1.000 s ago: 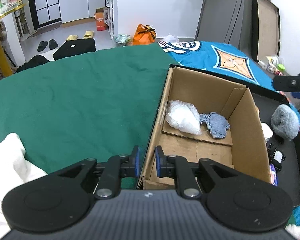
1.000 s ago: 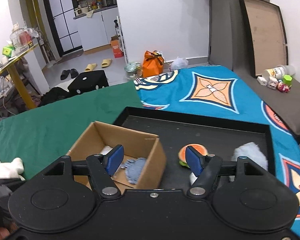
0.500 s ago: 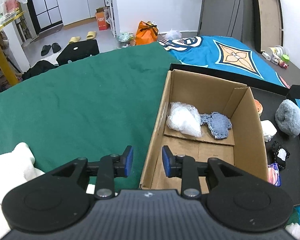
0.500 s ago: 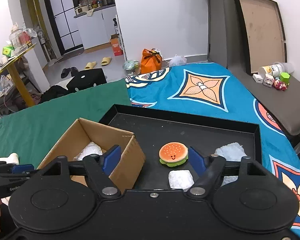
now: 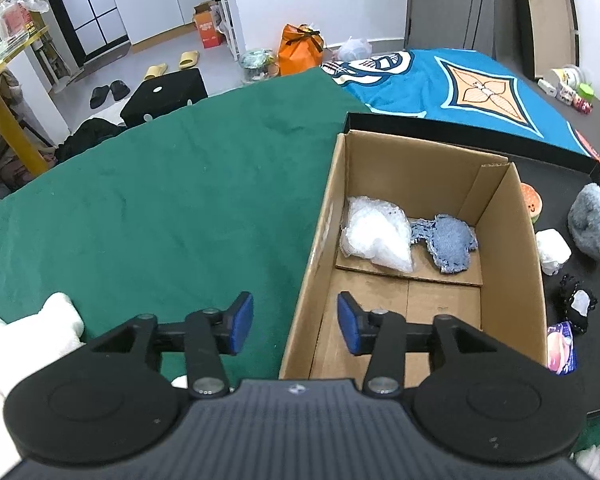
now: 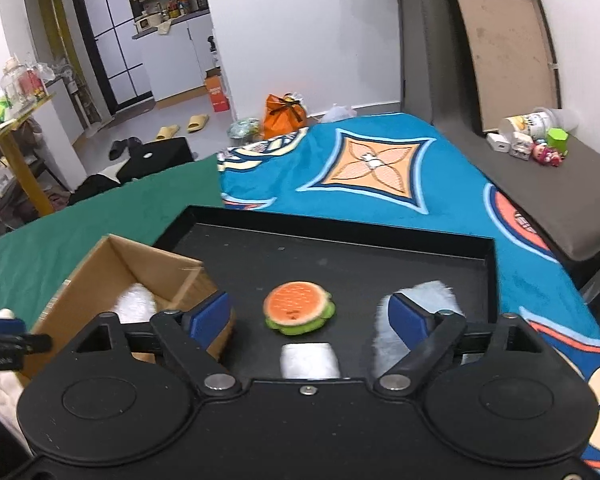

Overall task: Organize soft objects
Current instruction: 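Move the right gripper back over the tray to the grey fluffy ball, then close the right gripper on the grey fluffy ball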

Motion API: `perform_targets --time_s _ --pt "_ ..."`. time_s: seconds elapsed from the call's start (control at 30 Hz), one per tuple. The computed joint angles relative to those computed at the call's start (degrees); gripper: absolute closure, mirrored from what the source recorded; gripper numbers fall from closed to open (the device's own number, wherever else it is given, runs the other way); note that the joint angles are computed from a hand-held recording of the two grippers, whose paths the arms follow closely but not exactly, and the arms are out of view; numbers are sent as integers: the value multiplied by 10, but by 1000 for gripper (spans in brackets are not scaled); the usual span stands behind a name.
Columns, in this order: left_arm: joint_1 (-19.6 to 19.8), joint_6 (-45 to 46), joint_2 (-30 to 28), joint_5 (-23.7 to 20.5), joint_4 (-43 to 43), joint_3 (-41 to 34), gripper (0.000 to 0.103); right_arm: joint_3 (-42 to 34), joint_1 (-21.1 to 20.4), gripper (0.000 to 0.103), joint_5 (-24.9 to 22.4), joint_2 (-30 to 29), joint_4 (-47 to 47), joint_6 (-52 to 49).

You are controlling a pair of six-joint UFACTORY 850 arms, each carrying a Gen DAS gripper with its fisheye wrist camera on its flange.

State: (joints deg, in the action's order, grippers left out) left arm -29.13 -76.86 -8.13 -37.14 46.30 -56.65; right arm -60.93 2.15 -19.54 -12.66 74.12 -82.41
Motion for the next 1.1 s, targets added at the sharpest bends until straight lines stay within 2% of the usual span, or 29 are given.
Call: perform_targets --time_s 0.1,0.17,0.23,0.33,0.4,0.63,0.87,0.97,1.03,1.1 --pt "1 21 -9 -9 -9 -14 47 -6 -16 15 -2 -10 11 -4" --pt "3 47 -13 -13 -19 -22 45 -13 -27 9 -12 -16 19 -5" --pt "5 67 -18 -21 -27 -34 39 -21 -37 1 -21 -24 25 -7" --pt "5 91 -31 -27 -39 -55 26 -39 -48 0 -36 -44 -1 32" --pt "5 105 -40 -27 -48 -66 22 -53 -53 0 -44 -60 -34 77" --pt "2 140 -81 -41 -70 -104 20 -89 -56 0 -53 -110 -171 227" --pt "2 158 -105 -58 -78 -127 20 -92 -50 1 -45 -122 -224 272" --pt "2 159 -110 -61 -79 -130 20 -101 -52 15 -61 -130 -259 312" --pt "2 159 -112 -62 -79 -131 20 -109 -59 37 -90 -136 -266 336" --pt "3 159 -113 -59 -80 -131 20 -107 -60 47 -97 -135 -272 345"
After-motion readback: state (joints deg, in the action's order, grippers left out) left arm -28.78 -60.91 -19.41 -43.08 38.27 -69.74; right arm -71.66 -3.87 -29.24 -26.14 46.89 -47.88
